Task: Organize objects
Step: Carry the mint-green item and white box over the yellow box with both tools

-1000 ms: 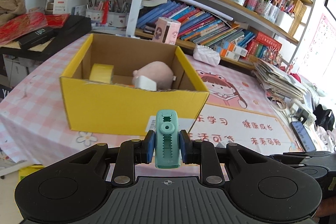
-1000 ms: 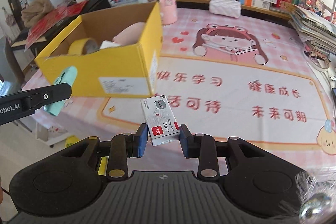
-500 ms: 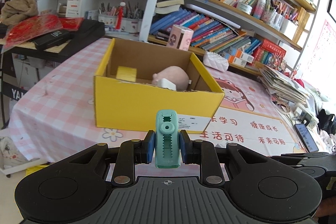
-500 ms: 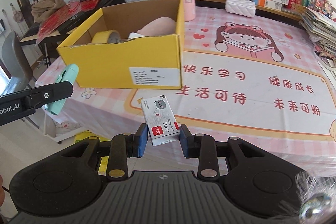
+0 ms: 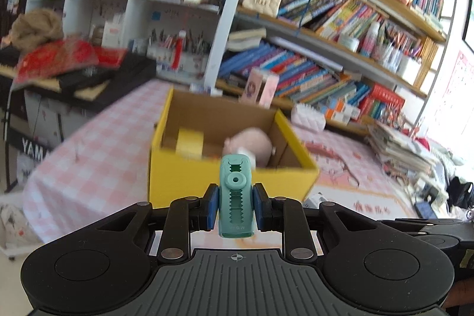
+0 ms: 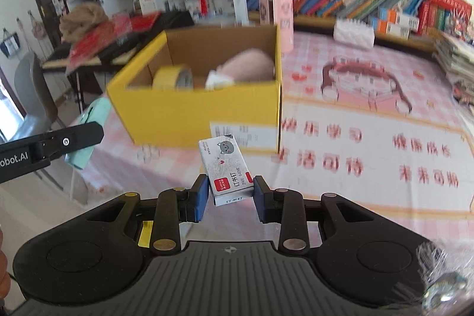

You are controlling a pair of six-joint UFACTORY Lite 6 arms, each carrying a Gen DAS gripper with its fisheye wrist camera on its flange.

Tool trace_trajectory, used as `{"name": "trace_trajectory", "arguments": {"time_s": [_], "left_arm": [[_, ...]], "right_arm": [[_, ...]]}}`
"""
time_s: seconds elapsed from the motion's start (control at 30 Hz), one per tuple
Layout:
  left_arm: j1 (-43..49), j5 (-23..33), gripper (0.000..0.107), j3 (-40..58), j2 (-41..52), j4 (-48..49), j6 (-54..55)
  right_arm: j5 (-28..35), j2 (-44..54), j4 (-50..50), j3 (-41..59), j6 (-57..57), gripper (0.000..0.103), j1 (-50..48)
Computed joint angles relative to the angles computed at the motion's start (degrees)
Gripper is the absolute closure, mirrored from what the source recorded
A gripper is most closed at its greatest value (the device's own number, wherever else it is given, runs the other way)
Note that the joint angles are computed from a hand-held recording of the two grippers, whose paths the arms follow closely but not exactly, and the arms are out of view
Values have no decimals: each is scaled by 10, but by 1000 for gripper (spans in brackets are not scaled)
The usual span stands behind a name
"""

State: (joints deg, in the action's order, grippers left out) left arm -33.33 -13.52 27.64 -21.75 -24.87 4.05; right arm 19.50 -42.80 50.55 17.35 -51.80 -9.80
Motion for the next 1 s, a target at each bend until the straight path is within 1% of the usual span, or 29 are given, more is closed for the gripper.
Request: {"name": "trace_trajectory", "arguments": {"time_s": [0.1,0.2,0.3,0.5,0.6,0.77,0.9,1.0], "left_arm": [[9,-19,84,45,39,17,-3],[13,-33,84,95,85,6,18],[19,-42,84,139,136,14,17],[28,-48,84,235,251,-4,42],[34,-43,84,287,314,-19,61],[37,-29,84,382,420,-75,132],[33,-18,84,446,485,-151,225],[31,-6,84,487,524,-223,312]], "right_arm": [[-13,42,79,46,-77,73,-1],[-25,102,194,100,-196,73,0],[-34,168,286,152,-289,73,9],[-36,293,418,239,-436,73,19],[-38,365,455,288,-485,73,20],[-49,476,461,370,-527,73,26],[-57,551,493,426,-598,73,32],[-67,602,479,468,-618,73,39]]}}
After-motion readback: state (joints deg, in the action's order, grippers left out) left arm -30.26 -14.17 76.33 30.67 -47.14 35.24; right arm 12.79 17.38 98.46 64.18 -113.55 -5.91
